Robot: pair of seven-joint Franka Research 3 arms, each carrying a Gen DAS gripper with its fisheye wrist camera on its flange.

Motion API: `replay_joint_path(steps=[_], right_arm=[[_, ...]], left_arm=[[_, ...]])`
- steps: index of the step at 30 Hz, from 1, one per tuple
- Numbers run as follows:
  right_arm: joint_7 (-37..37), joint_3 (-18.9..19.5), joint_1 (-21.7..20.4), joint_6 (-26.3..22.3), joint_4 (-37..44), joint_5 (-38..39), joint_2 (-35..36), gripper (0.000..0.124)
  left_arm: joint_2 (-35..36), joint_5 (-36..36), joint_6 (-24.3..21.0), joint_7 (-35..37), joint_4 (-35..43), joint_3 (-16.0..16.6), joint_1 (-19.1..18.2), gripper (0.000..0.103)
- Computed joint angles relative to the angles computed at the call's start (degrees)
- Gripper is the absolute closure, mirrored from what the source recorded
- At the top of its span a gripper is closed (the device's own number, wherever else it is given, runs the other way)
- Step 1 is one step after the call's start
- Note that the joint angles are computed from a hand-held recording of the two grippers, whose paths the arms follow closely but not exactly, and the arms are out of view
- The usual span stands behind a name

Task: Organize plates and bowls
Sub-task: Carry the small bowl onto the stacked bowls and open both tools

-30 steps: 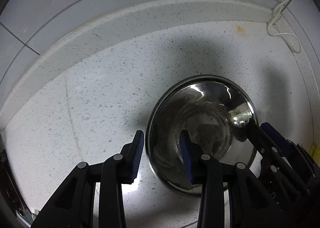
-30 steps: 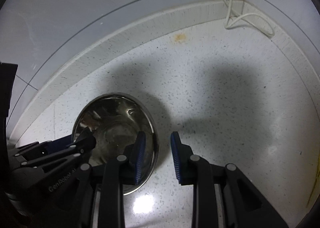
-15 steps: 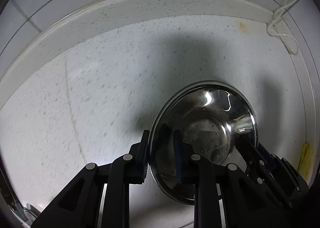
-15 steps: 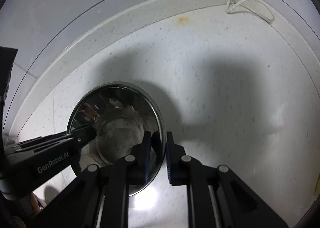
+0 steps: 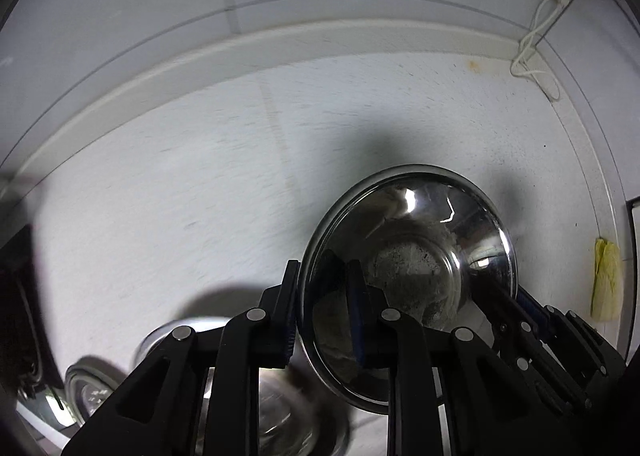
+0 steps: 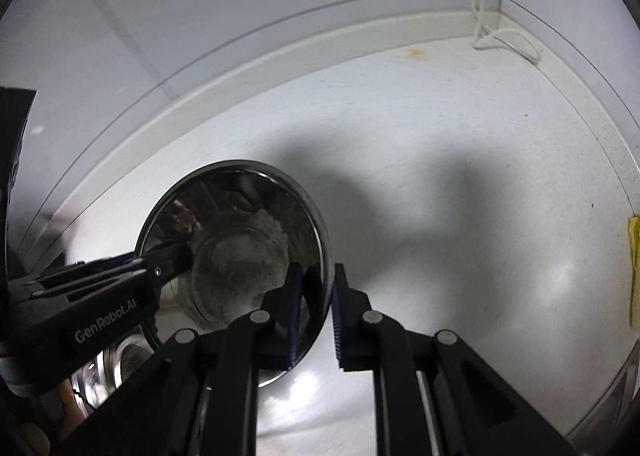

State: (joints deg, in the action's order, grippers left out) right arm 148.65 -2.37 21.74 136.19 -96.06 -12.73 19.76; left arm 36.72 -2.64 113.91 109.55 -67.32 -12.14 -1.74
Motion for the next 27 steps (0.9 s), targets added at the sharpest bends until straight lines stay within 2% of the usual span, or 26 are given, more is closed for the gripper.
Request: replay_joint_path(steps=[5,11,16,27], right_arm=[[1.2,1.5,2.9,-0.4,2.6,-0.4,0.8,0.111],[0.0,2.8,5.4,-1.0,5.6,1.0,2.6,0.111],[-1.3,3.4,6.9,-1.9,7.5,3.2,5.1,0.111],[-2.6,2.8,8.3,-2.5,8.7,5.7,8.4,0.111]], left_arm=[[-6.7,-2.0,4.3,2.2,-9.3,0.8,4.4,0.085],[-12.0,-3.6,6.8,4.3,-16.9,2.3,7.9,0.085],[-12.7,-3.0,7.4,4.0,-20.1,3.5,8.9,0.085],[-11.9,-2.3,9.5,4.1,-23.8,3.8,9.7,0.085]])
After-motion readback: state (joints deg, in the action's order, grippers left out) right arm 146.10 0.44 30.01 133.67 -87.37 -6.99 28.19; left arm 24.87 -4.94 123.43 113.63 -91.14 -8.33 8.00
